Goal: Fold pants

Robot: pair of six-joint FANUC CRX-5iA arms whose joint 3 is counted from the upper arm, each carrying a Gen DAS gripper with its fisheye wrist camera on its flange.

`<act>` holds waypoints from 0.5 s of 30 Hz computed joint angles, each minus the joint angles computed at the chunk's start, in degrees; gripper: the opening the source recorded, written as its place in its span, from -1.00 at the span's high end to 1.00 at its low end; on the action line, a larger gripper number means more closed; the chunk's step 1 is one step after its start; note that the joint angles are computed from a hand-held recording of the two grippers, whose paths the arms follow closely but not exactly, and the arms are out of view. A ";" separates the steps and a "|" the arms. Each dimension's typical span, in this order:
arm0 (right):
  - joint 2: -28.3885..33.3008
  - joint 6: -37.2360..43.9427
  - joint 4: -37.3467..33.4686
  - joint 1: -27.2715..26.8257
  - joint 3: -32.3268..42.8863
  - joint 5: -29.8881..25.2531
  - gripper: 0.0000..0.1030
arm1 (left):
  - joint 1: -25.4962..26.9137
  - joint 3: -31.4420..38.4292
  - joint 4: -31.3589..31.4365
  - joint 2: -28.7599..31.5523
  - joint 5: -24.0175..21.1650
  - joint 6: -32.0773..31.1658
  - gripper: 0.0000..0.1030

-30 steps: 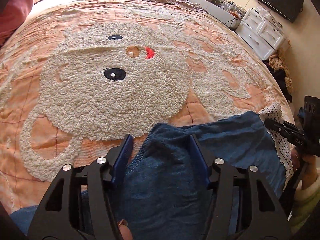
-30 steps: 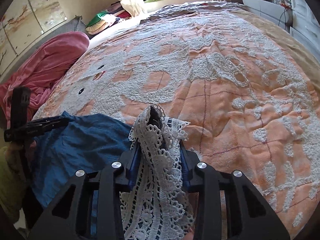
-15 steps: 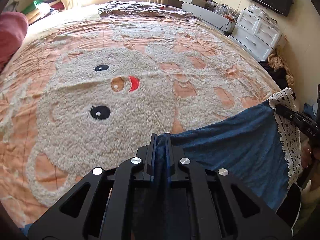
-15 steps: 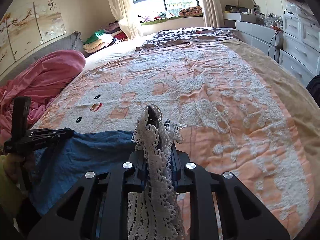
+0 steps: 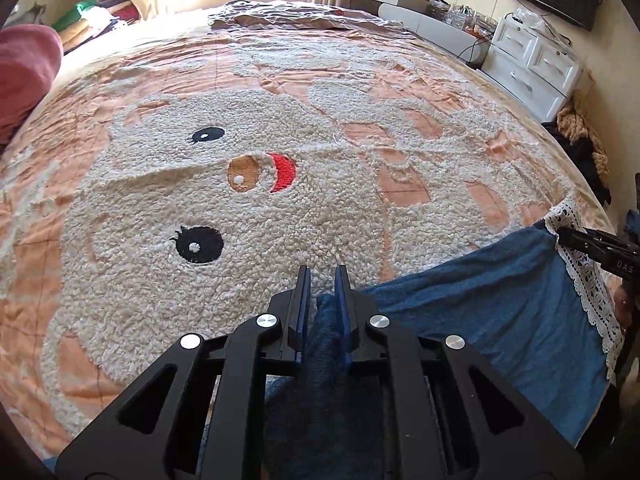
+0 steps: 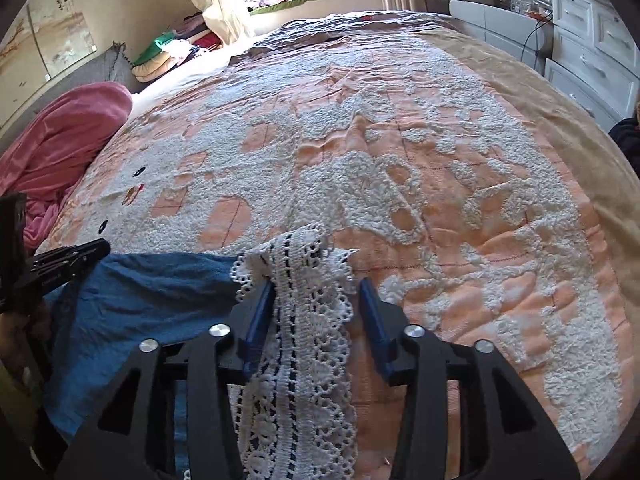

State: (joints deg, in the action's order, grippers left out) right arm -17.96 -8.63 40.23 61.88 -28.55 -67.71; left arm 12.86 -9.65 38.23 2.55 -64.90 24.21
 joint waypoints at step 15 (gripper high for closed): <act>-3.03 -14.93 5.55 20.56 2.76 -20.61 -0.47 | 17.16 -3.92 9.42 -10.31 -14.43 -11.03 -0.20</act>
State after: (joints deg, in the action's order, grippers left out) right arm -20.99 -23.56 45.78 82.44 -25.79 -88.32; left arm 30.02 -13.57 47.65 -7.75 -79.33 13.18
